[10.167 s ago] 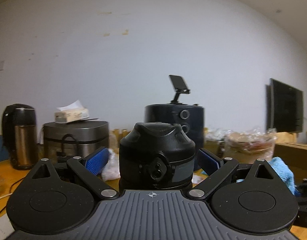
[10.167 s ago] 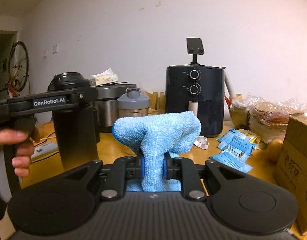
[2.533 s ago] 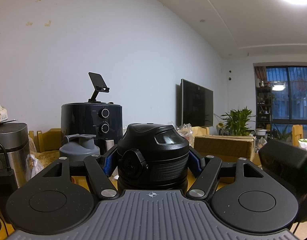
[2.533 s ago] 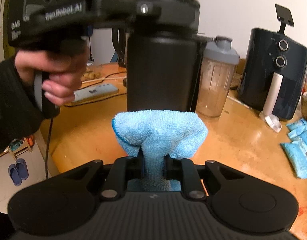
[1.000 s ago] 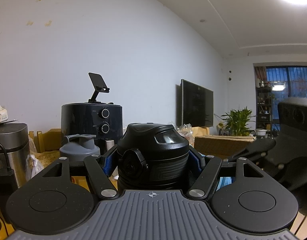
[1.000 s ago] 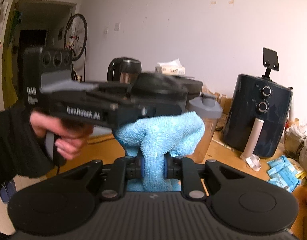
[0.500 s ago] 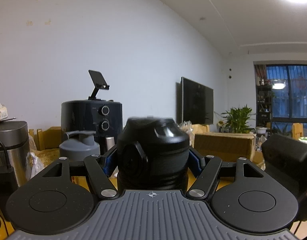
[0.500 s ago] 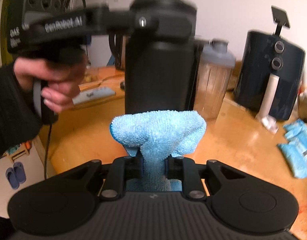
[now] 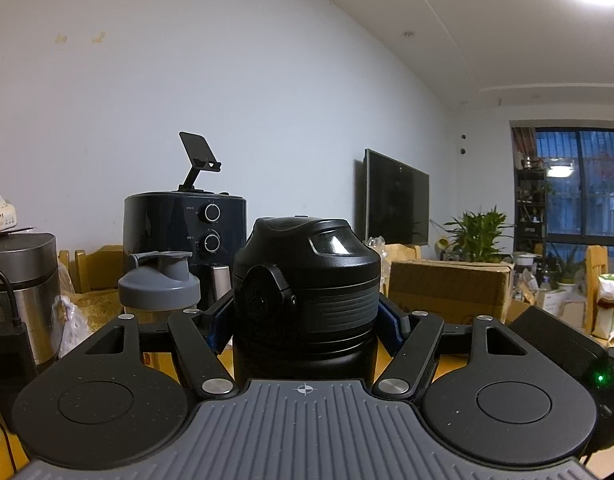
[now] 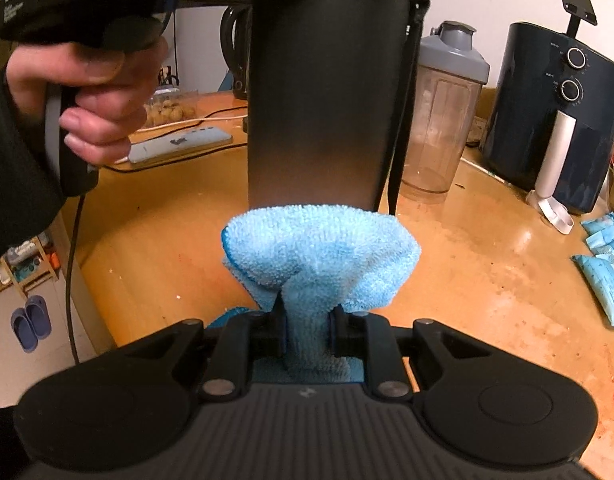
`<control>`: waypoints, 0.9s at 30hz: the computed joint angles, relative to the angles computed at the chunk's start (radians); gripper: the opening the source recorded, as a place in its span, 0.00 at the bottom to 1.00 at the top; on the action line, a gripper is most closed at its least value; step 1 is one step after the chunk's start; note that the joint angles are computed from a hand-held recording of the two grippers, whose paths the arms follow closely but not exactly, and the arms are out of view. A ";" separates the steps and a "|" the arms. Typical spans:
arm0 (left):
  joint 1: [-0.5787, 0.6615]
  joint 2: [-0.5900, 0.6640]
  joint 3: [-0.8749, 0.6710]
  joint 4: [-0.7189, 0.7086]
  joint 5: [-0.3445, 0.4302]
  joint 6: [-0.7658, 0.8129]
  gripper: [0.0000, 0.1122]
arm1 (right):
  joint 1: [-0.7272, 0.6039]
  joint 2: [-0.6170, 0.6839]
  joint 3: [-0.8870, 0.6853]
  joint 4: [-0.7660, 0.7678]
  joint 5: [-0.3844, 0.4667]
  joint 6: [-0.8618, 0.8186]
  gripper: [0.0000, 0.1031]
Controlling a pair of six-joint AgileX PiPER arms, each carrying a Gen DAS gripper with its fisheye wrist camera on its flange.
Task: Clean container
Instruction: 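Rub the cloth along the bottle side with the right gripper, then wipe the bottle's base again with the cloth in the right gripper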
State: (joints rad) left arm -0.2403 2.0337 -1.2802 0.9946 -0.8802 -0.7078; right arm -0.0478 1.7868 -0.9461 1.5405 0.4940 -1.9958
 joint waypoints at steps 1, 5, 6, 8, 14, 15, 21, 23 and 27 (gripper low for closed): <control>0.001 0.000 -0.002 0.003 0.001 -0.003 0.60 | 0.001 0.001 0.000 0.003 -0.001 -0.004 0.11; -0.003 0.000 -0.014 0.009 0.012 -0.015 0.60 | -0.010 0.004 0.007 0.020 0.014 -0.020 0.11; -0.002 0.000 -0.015 0.010 0.012 -0.017 0.60 | -0.011 0.004 0.009 0.027 0.016 -0.024 0.11; -0.001 0.001 -0.016 0.010 0.011 -0.016 0.60 | -0.014 0.005 0.012 0.041 0.021 -0.034 0.11; -0.006 0.007 -0.013 -0.002 0.009 -0.002 0.60 | -0.016 -0.006 0.015 0.042 0.028 -0.032 0.12; -0.007 0.009 -0.014 -0.003 0.009 -0.001 0.60 | -0.017 -0.009 0.015 0.041 0.029 -0.029 0.12; -0.014 0.008 -0.011 -0.010 0.016 0.006 0.60 | -0.027 -0.030 0.021 0.071 0.048 -0.051 0.11; -0.014 0.008 -0.011 -0.008 0.017 0.005 0.60 | -0.031 -0.049 0.027 0.085 0.058 -0.061 0.11; -0.016 0.006 -0.009 -0.009 0.019 0.007 0.60 | -0.042 -0.098 0.040 0.110 0.078 -0.074 0.11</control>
State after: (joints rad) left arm -0.2563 2.0402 -1.2892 0.9855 -0.8613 -0.7011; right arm -0.0896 1.6886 -0.9063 1.6506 0.5718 -2.0701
